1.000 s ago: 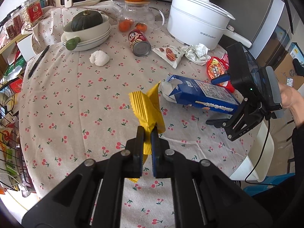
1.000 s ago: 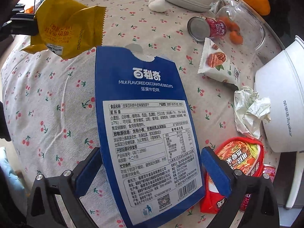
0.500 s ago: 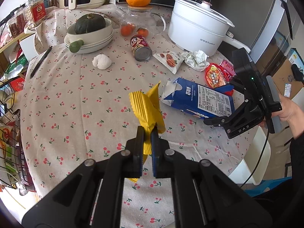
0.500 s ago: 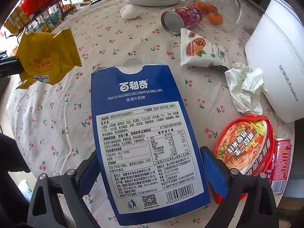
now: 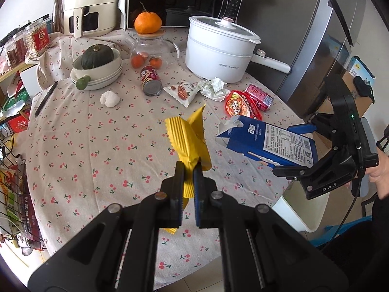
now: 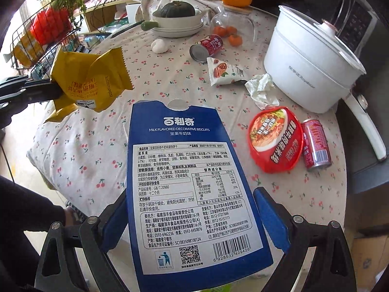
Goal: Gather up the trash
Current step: 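Carry the wrapper and biscuit box over the white bin and open both grippers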
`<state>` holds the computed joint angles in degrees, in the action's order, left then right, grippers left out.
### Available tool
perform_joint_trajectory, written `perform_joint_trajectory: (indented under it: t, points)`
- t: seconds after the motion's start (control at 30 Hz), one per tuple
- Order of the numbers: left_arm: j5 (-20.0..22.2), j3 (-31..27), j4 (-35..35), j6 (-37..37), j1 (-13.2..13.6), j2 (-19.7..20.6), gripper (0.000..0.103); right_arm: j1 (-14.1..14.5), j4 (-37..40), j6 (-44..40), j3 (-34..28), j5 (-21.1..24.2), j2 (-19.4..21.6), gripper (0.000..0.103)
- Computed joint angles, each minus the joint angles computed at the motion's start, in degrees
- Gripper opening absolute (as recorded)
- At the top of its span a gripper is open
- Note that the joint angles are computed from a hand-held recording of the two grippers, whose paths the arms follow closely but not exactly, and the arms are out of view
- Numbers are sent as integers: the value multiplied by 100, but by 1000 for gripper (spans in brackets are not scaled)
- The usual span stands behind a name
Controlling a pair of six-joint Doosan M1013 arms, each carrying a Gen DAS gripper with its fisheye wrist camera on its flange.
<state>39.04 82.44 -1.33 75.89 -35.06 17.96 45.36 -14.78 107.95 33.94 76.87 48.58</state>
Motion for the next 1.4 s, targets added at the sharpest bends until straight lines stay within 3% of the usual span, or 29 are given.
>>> perform_joint_trajectory:
  t: [0.27, 0.53, 0.77, 1.03, 1.23, 1.37, 1.4]
  points:
    - [-103, 115, -244, 284, -267, -103, 8, 169, -425, 1268, 1470, -404, -921, 97]
    - [-12, -30, -531, 882, -660, 35, 8, 263, -712, 2499, 2882, -817, -1795, 97]
    - [213, -325, -888, 1581, -976, 326, 8, 309, -966, 3364, 3724, -697, -2355, 97]
    - [553, -745, -1521, 2458, -1246, 756, 8, 265, -1005, 3794, 4314, -261, -2656, 97]
    - [891, -1036, -1706, 2619, -1374, 1116, 9, 165, -795, 4039, 4603, -27, -2780, 97]
    - [1054, -1186, -1539, 2541, -1399, 1280, 17, 115, -682, 4024, 4708, 45, -2807, 97]
    - [1154, -1230, -1513, 2505, -1391, 1309, 23, 102, -649, 4011, 4735, 33, -2812, 97]
